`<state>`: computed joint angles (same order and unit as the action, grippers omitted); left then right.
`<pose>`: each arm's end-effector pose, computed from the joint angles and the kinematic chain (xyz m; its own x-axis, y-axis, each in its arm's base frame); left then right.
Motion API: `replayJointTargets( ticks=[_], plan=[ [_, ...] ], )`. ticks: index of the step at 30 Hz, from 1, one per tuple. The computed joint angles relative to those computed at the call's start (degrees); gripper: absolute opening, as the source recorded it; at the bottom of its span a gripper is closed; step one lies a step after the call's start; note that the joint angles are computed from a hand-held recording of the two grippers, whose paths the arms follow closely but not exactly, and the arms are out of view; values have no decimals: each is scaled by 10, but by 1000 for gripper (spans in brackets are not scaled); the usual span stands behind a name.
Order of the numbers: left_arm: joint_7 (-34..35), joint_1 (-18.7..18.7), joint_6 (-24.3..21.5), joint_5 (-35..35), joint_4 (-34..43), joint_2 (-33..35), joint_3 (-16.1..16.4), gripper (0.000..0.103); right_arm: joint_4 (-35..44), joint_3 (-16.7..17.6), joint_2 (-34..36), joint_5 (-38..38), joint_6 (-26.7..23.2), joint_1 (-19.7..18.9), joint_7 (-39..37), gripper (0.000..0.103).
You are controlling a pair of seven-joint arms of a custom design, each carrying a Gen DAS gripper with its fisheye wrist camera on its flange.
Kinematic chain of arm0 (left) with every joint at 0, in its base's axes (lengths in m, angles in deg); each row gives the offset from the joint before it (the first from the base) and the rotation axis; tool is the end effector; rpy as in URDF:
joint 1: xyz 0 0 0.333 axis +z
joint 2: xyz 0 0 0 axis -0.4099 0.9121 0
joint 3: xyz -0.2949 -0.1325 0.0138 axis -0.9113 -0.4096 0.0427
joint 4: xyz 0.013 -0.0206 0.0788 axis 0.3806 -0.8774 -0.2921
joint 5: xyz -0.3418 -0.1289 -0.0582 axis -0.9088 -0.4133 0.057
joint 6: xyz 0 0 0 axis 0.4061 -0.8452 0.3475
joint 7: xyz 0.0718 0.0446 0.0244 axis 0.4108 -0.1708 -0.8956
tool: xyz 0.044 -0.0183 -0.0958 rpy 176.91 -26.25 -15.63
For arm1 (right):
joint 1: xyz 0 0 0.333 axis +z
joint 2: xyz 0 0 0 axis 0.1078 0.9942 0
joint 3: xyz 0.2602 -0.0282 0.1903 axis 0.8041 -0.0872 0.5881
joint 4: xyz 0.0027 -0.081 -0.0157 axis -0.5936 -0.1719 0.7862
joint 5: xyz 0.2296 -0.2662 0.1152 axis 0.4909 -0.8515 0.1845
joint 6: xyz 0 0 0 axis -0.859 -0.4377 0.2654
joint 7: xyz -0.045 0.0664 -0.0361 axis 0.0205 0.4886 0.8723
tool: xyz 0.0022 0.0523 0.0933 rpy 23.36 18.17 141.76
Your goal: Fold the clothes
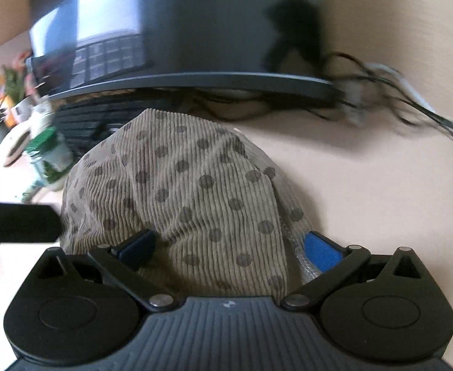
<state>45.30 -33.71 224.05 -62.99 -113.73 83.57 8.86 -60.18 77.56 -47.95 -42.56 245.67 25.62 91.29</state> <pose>0.5402 -0.1590 0.5929 -0.1348 -0.9105 0.3910 -0.7700 -0.1521 -0.6197 0.5655 0.2182 0.5273 0.1839 -0.9679 -0.1716 -0.6786 0.0013 -0.7345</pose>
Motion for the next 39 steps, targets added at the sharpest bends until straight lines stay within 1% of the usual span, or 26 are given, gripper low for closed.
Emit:
replayJointTargets(
  ticks=[3,5,7,9,10,12,13,14,15,17,18,20,22,23,24,26,27,28,29,30,31,32,33,35,37,39],
  plan=[
    [22,1,25,-17,-18,-14,9,100,28,-36,22,-97,3,30,83,103],
    [76,-11,51,-61,-27,-14,14,102,31,-52,27,-140,10,39,119,103],
    [140,-24,75,-115,-33,-13,18,103,31,-56,31,-151,17,40,137,103],
    [200,-30,84,-146,-24,-2,19,103,29,-77,26,-200,18,58,194,103],
    [229,-31,86,-160,-18,4,18,103,28,-89,22,-238,15,68,233,103],
    [286,-28,93,-194,-7,14,13,103,15,-115,-7,-355,-9,91,353,103],
    [313,-26,94,-211,1,19,11,103,6,-118,-24,-409,-27,95,409,103],
    [321,-22,97,-213,5,22,6,103,-5,-115,-44,-450,-46,95,453,103],
    [305,-18,108,-189,3,23,1,103,-20,-108,-66,-475,-61,91,484,103],
    [240,-9,139,-102,-12,22,-9,103,-45,-90,-100,-515,-78,78,521,103],
    [180,-3,158,-33,-26,17,-14,103,-56,-81,-114,-533,-82,70,533,103],
    [37,19,180,126,-65,-8,-28,103,-78,-63,-143,-561,-89,54,552,103],
    [-70,49,208,239,-108,-44,-54,103,-101,-51,-170,-573,-80,38,555,103],
    [-136,83,217,301,-131,-68,-85,103,-117,-52,-186,-570,-60,30,544,103],
    [-200,123,220,356,-152,-96,-125,103,-133,-56,-203,-564,-33,23,528,103],
    [-301,193,204,428,-180,-152,-205,103,-166,-69,-234,-557,23,13,487,103],
    [-350,221,183,448,-188,-183,-243,103,-188,-88,-256,-533,41,24,435,103],
    [-402,237,152,451,-195,-215,-274,103,-210,-112,-278,-506,55,44,378,103],
    [-452,240,130,444,-204,-245,-292,103,-233,-150,-303,-468,57,83,309,103],
    [-501,240,124,436,-219,-273,-306,103,-256,-195,-334,-424,49,133,236,103],
    [-550,249,111,435,-230,-307,-328,103,-277,-234,-362,-398,50,173,185,103],
    [-595,257,89,434,-236,-342,-351,103,-296,-259,-389,-382,47,198,145,103],
    [-623,253,51,432,-233,-366,-364,103,-313,-266,-410,-377,45,203,126,103],
    [-655,237,-43,431,-210,-399,-382,103,-343,-280,-453,-365,39,212,88,103],
    [-662,226,-111,447,-187,-415,-395,103,-364,-298,-493,-343,32,229,59,103],
    [-662,220,-173,462,-157,-412,-407,103,-374,-306,-515,-322,25,236,39,103]
  ],
)
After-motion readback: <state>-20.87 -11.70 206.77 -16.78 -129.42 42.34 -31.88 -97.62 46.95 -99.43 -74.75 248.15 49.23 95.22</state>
